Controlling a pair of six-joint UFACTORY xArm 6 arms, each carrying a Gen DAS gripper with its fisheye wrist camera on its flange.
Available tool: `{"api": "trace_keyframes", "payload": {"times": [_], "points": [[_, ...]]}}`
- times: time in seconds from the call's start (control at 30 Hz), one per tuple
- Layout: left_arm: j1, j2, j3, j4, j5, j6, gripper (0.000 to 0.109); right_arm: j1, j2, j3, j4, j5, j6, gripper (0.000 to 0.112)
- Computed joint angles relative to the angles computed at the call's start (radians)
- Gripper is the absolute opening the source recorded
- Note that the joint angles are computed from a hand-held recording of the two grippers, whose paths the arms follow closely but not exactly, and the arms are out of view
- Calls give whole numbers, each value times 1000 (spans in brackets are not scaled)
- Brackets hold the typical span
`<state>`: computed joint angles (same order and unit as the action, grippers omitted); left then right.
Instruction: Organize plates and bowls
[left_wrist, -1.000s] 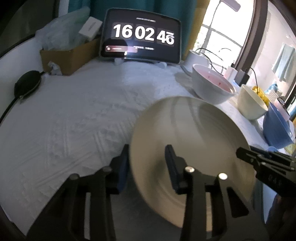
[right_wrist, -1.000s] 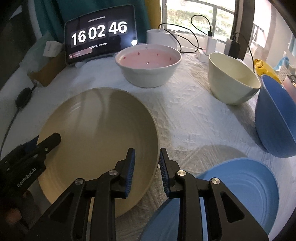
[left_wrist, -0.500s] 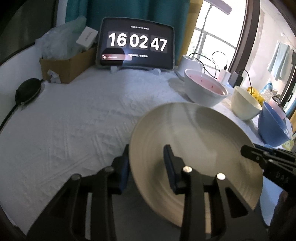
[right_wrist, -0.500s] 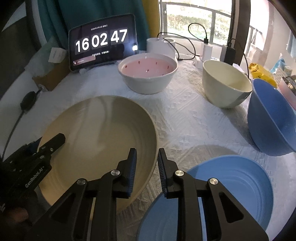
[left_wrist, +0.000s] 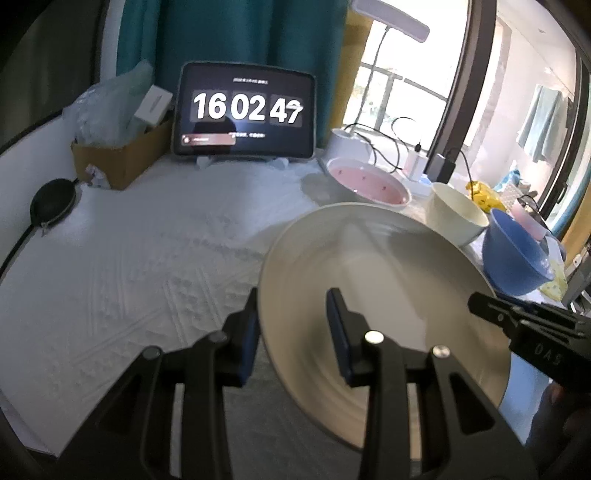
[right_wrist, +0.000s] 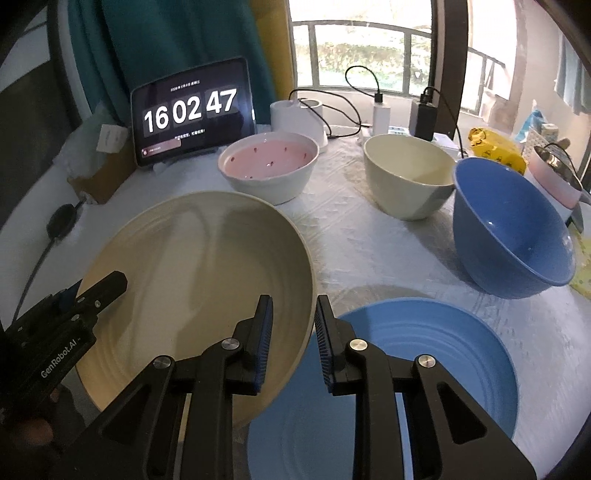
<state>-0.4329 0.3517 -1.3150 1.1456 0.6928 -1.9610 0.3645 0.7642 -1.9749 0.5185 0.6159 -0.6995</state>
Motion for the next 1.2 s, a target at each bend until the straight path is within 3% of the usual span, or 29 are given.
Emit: {"api": "trace_keyframes", "payload": {"times": [0.6, 1.2], "points": [[-83, 60, -140, -55, 88, 109, 35, -65, -91, 124, 156, -34, -110, 25], [-141, 208, -361, -168, 126, 295, 36, -158, -125, 174, 240, -23, -155, 25]]}}
